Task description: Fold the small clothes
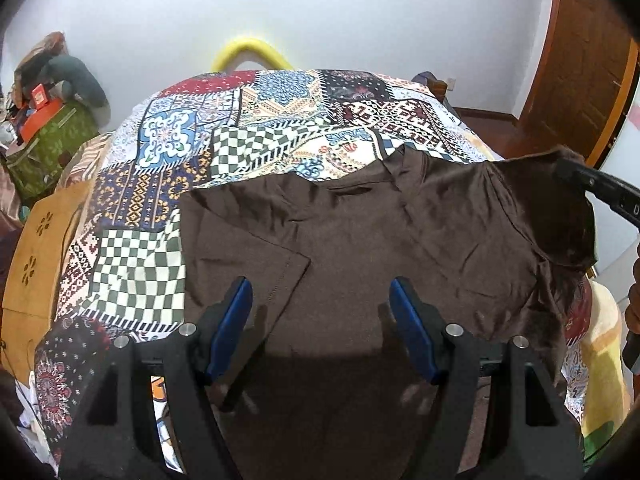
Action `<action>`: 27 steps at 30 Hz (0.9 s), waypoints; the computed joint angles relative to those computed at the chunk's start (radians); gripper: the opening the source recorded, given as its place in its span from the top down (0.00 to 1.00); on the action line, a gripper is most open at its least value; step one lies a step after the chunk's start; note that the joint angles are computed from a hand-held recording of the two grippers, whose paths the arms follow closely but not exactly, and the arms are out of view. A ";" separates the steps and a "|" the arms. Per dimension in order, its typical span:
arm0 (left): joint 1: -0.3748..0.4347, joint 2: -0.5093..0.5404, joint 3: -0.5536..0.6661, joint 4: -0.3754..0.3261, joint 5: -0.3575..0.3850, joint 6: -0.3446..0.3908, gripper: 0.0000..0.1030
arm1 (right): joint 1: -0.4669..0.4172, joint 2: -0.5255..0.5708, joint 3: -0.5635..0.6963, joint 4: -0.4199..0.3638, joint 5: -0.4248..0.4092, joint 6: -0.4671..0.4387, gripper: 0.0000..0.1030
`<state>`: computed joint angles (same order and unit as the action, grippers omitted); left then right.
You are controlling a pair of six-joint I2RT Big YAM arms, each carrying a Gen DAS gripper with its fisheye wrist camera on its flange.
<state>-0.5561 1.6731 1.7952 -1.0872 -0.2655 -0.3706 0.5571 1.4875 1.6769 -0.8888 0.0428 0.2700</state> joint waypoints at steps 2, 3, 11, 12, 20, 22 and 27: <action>0.006 -0.012 -0.014 0.005 0.003 -0.002 0.31 | 0.022 0.038 0.036 0.001 0.000 -0.001 0.94; 0.008 -0.017 -0.020 0.007 0.004 -0.003 0.31 | 0.030 0.055 0.050 -0.001 -0.001 -0.004 0.94; 0.036 -0.048 -0.079 0.024 0.007 0.008 0.31 | 0.079 0.194 0.147 -0.052 -0.023 0.001 0.94; 0.040 -0.050 -0.083 0.025 0.010 0.007 0.31 | 0.086 0.201 0.155 -0.061 -0.021 0.003 0.94; 0.066 -0.067 -0.109 0.025 0.025 -0.005 0.31 | 0.087 0.210 0.177 -0.120 -0.073 0.026 0.78; 0.072 -0.081 -0.117 0.030 0.022 -0.005 0.31 | 0.091 0.186 0.163 -0.108 -0.069 0.009 0.74; 0.093 -0.106 -0.130 0.016 0.004 -0.008 0.31 | 0.097 0.092 0.084 -0.074 -0.025 -0.055 0.63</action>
